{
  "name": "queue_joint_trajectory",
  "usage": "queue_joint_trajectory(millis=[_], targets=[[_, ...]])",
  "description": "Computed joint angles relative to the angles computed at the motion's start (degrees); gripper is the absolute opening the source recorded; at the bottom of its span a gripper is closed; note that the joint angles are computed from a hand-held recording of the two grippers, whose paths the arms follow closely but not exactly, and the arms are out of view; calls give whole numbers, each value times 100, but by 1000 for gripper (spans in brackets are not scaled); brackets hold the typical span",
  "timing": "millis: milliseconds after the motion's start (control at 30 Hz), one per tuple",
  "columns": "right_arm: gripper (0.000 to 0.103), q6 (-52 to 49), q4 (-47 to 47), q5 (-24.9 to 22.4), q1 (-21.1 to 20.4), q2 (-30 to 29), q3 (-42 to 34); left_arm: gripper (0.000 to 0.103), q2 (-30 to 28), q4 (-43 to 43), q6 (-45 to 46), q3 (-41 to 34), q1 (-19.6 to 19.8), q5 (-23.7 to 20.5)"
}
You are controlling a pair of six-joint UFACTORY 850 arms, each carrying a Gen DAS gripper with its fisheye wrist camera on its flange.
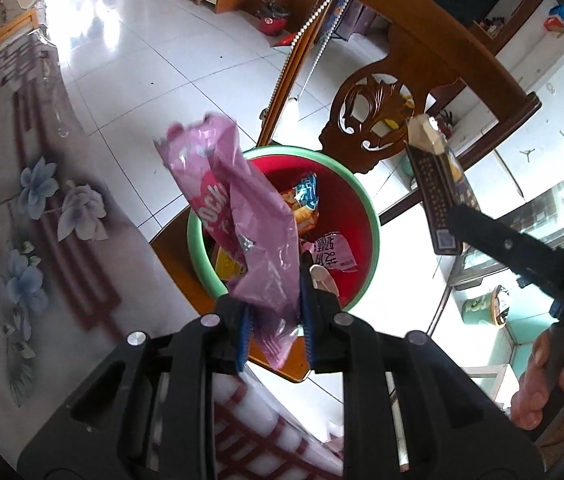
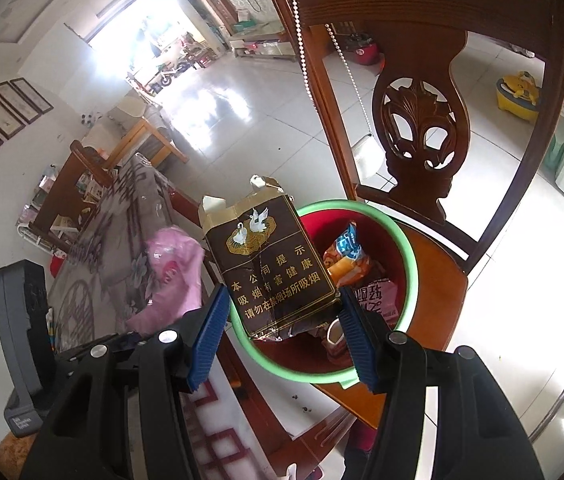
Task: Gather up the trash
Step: 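Carry the pink wrapper and cigarette pack to the red bucket and open both tools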
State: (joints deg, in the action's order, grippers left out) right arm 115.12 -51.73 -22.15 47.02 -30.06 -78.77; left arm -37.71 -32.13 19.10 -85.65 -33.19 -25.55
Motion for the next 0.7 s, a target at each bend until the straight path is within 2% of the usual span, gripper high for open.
queue_joint_trajectory(millis=[133, 167, 200, 233, 267, 333, 367, 533, 700], targets=[[54, -217, 187, 39, -63, -69, -61, 25, -69, 192, -95, -96, -16, -11], [54, -268, 224, 29, -72, -97, -90, 35, -82, 206, -91, -113, -9, 0], [56, -299, 241, 32, -91, -123, -115, 54, -70, 266, -151, -99, -6, 51], [56, -293, 228, 29, -100, -151, -144, 61, -41, 264, -164, -61, -2, 132], [57, -284, 205, 32, -116, -183, -172, 64, 16, 166, -92, 20, 12, 254], [75, -290, 185, 26, -148, -258, -239, 70, 134, -33, 43, 161, 78, 374], [76, -232, 122, -50, -139, -305, -293, 76, 160, -68, 60, 191, 96, 399], [80, -446, 434, -213, -122, -474, -506, 91, 587, -431, 299, 661, 256, 786], [81, -345, 547, -462, 88, -665, -853, 97, 1026, -1170, 1026, 1116, 472, 1072]])
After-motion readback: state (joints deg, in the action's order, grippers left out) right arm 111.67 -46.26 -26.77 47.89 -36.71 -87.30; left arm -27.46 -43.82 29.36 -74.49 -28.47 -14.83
